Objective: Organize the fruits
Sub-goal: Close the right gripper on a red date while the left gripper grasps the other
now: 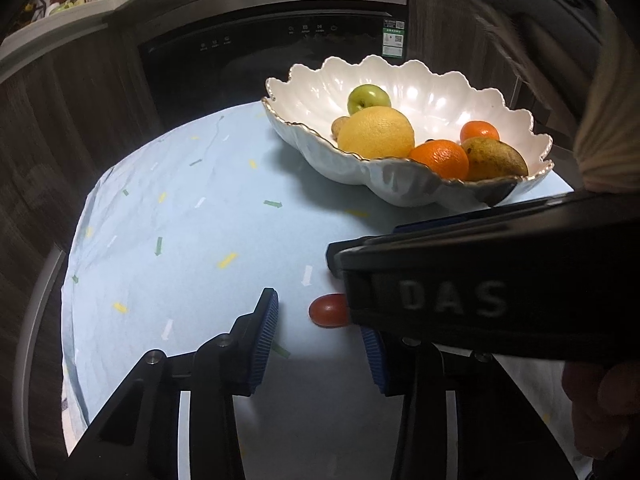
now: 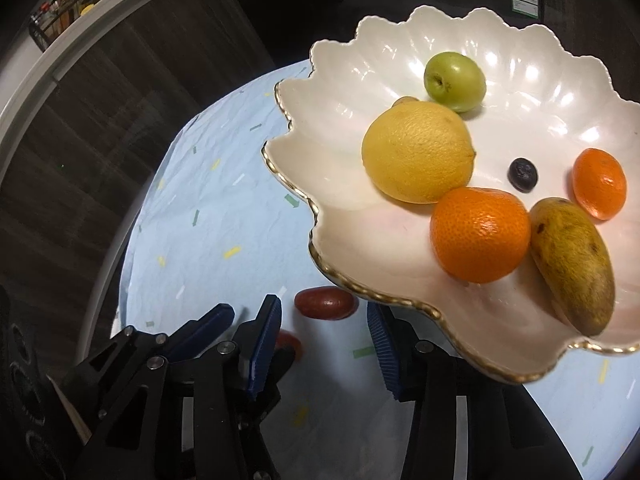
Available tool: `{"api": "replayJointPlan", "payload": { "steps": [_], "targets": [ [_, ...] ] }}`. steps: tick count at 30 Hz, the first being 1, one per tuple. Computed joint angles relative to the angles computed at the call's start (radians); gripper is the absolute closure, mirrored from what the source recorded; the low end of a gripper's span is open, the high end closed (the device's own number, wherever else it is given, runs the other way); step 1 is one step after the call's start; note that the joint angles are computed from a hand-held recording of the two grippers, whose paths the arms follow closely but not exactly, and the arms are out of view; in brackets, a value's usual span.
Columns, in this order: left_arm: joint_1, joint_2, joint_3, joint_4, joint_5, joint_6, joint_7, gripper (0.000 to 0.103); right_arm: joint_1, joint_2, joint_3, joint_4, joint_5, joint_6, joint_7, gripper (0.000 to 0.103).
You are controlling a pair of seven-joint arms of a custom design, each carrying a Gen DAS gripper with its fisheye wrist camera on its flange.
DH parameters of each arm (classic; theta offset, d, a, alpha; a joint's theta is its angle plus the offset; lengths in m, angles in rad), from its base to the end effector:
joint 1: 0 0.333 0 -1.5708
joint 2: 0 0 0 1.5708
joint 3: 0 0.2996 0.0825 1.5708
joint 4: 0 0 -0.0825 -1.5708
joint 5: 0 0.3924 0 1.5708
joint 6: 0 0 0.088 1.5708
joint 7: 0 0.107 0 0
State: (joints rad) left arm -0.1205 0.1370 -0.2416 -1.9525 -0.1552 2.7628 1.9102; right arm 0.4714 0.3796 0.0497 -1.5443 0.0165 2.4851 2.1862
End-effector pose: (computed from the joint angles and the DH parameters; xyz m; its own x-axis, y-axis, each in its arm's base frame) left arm 0.6020 -0.2148 0.4687 -0.5196 -0.8531 -0.0465 -0.6457 0.4278 -0.6325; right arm 0.6234 0.3517 0.4789 -0.0314 -0.9417 -0.3349 -0.8924 0.1773 -0.4149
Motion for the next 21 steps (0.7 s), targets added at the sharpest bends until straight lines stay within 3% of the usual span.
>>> {"api": "replayJointPlan", "payload": {
  "steps": [11, 15, 21],
  "targets": [
    [0.009, 0.004, -0.015, -0.008, -0.048, 0.031, 0.04, 0.072, -0.002, 0.015, 0.0, 0.006, 0.006, 0.021, -0.032, 0.059],
    [0.015, 0.004, -0.022, -0.006, -0.083, 0.02, 0.073, 0.077, 0.003, 0.018, -0.004, 0.008, -0.003, 0.018, -0.029, 0.071],
    [0.013, 0.001, -0.022, -0.008, -0.117, 0.018, 0.102, 0.08, 0.003, 0.012, -0.003, -0.004, -0.004, 0.03, -0.037, 0.073]
  ]
}}
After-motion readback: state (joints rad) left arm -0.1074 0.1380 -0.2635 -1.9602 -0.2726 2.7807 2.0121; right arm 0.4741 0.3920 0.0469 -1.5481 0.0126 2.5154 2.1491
